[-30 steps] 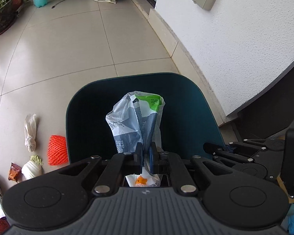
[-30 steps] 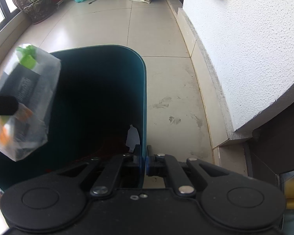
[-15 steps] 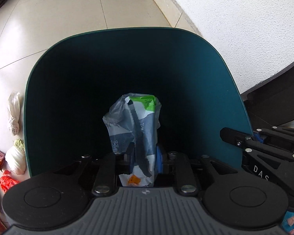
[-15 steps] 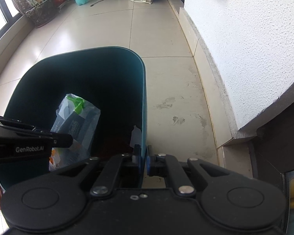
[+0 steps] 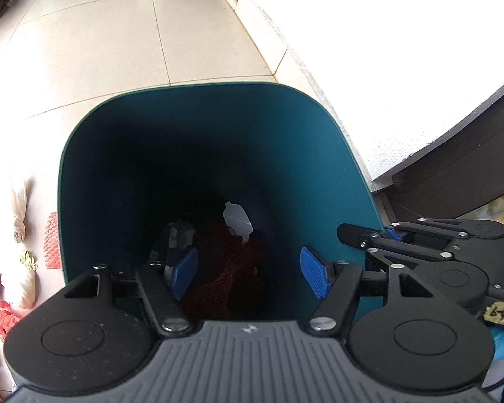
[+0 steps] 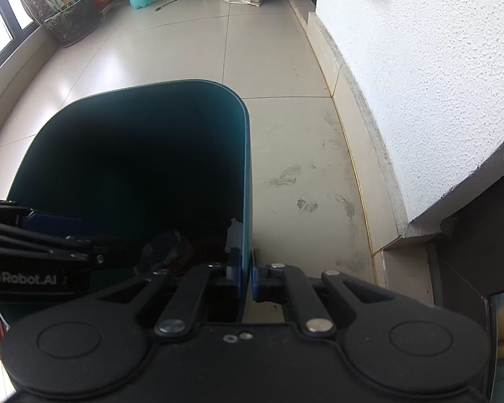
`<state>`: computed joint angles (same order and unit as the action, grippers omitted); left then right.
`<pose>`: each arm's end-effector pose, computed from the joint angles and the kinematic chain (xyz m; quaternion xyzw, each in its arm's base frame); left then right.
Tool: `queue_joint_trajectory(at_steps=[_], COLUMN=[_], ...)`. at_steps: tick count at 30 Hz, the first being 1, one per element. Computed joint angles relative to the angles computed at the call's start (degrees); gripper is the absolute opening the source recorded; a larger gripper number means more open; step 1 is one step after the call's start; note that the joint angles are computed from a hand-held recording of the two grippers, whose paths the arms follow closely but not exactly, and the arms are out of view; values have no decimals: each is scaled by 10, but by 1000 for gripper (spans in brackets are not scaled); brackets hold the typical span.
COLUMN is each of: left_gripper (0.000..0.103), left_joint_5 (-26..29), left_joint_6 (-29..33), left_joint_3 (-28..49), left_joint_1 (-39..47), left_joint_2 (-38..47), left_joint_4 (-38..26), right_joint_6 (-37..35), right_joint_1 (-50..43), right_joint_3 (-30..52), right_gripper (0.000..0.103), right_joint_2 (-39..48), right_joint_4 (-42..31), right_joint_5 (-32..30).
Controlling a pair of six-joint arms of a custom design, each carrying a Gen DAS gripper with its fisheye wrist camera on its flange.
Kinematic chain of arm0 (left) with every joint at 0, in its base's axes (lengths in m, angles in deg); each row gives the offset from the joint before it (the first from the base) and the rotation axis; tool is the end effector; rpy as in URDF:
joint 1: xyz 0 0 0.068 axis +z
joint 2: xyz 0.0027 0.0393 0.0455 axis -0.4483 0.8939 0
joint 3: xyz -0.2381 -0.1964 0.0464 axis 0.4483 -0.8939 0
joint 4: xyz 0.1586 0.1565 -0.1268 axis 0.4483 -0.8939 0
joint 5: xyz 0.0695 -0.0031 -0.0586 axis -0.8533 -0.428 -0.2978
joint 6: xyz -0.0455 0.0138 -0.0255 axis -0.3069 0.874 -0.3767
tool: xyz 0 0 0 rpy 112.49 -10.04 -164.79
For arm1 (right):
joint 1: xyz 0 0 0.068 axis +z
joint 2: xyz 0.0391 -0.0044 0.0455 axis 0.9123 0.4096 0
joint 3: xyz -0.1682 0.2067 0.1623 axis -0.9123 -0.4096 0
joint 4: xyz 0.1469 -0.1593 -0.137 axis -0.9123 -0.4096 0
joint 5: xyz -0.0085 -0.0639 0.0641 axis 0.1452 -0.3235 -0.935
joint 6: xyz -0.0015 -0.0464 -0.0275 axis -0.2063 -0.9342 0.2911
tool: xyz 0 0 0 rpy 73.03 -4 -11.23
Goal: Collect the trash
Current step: 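Carry the plastic bag into the teal bin and open the left tool, then lower the left tool onto the orange foam net and grasp it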
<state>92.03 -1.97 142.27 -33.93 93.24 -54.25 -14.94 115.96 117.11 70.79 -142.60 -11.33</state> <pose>0.3357 -0.0584 0.3843 0.3132 0.9187 -0.1959 0.1398 0.2393 0.2643 0.3607 0.1680 0.9570 0.0002 0.2366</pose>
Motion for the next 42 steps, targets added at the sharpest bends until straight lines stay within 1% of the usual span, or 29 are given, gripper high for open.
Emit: queue_joint_trajectory(at_steps=[5,10,12,14,17,18,21,24,28,31,33,37,42], left_gripper=[75,76,76,76,76,76,80,80,80,80,80,80,83], left_joint_5=[30,28,37,38,34,30,29,16,-28,-50,-63,-88,-115], left_joint_6=[11,6,13,22,27,25,18,16,8,4,17,34,8], left_joint_3=[50,79,107,125,133,133,153,170,124,97,81,57,73], left_joint_1=[27,71,95,121,153,165,194,210,212,217,211,201,185], left_joint_2=[-9,-24,-13,-9,-5,-3,21,53,66,84,102,141,225], left_joint_4=[-34,-25,-35,-31,-7,9,28,38,109,146,166,189,184], right_joint_6=[2,3,5,7,7,8,9,10,13,16,17,14,9], right_joint_1=[1,2,3,4,4,4,4,4,4,3,1,1,2], right_joint_3=[1,2,4,6,8,10,17,26,33,34,34,37,39], right_gripper=[5,5,5,5,5,5,5,5,5,5,5,5,5], right_joint_2=[0,-1,0,0,1,2,6,11,15,15,14,17,18], right_joint_4=[-2,-4,-6,-7,-10,-12,-18,-27,-32,-32,-32,-36,-36], right_joint_5=[2,6,7,8,8,8,9,9,8,7,4,5,4])
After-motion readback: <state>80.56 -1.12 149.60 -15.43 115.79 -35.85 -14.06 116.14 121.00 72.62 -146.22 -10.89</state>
